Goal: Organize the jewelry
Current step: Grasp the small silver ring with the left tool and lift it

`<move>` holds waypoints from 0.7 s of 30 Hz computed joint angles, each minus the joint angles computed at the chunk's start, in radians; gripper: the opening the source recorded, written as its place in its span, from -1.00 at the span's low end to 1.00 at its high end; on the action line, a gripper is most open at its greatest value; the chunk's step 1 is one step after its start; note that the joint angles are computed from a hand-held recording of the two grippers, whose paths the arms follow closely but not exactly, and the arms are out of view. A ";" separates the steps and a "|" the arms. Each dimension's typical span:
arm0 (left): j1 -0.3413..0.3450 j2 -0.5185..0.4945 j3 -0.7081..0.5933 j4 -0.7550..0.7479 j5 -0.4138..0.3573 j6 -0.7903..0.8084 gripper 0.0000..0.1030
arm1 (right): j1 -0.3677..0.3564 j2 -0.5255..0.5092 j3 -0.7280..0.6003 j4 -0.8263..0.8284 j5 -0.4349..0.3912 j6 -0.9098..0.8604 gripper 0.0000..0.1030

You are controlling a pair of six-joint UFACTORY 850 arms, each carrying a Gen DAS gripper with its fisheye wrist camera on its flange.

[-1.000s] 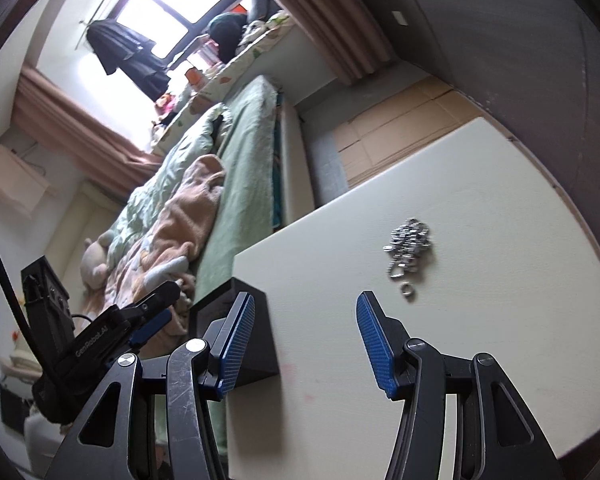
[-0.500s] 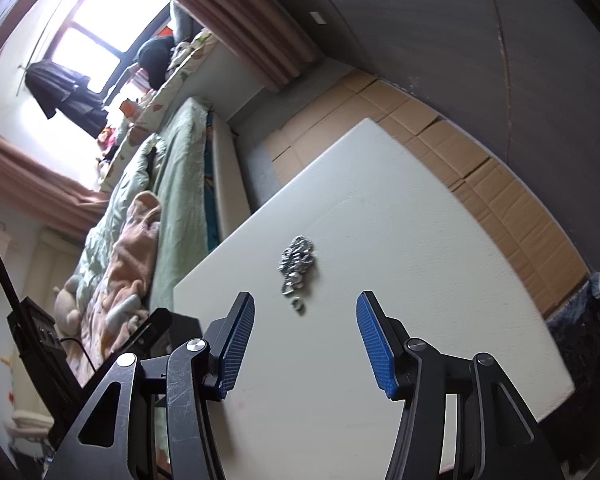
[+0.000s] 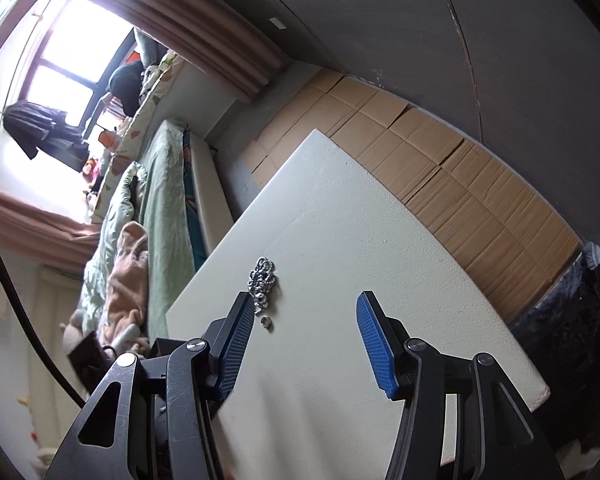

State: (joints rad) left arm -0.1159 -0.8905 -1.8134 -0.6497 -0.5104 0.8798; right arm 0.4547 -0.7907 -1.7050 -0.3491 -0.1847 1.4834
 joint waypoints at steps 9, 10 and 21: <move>-0.026 -0.033 -0.019 0.070 0.034 -0.038 -0.32 | -0.014 0.008 0.012 0.062 0.005 -0.065 0.05; -0.029 -0.028 -0.011 0.071 0.049 -0.029 -0.39 | -0.015 0.004 0.007 0.082 0.003 -0.085 0.05; -0.018 -0.037 -0.034 0.075 0.017 -0.062 -0.74 | -0.007 -0.047 -0.078 0.193 -0.060 -0.248 0.05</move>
State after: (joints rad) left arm -0.1334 -0.9280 -1.8474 -0.5749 -0.4936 0.8177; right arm 0.4477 -0.8378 -1.7829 -0.1558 -0.2451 1.2354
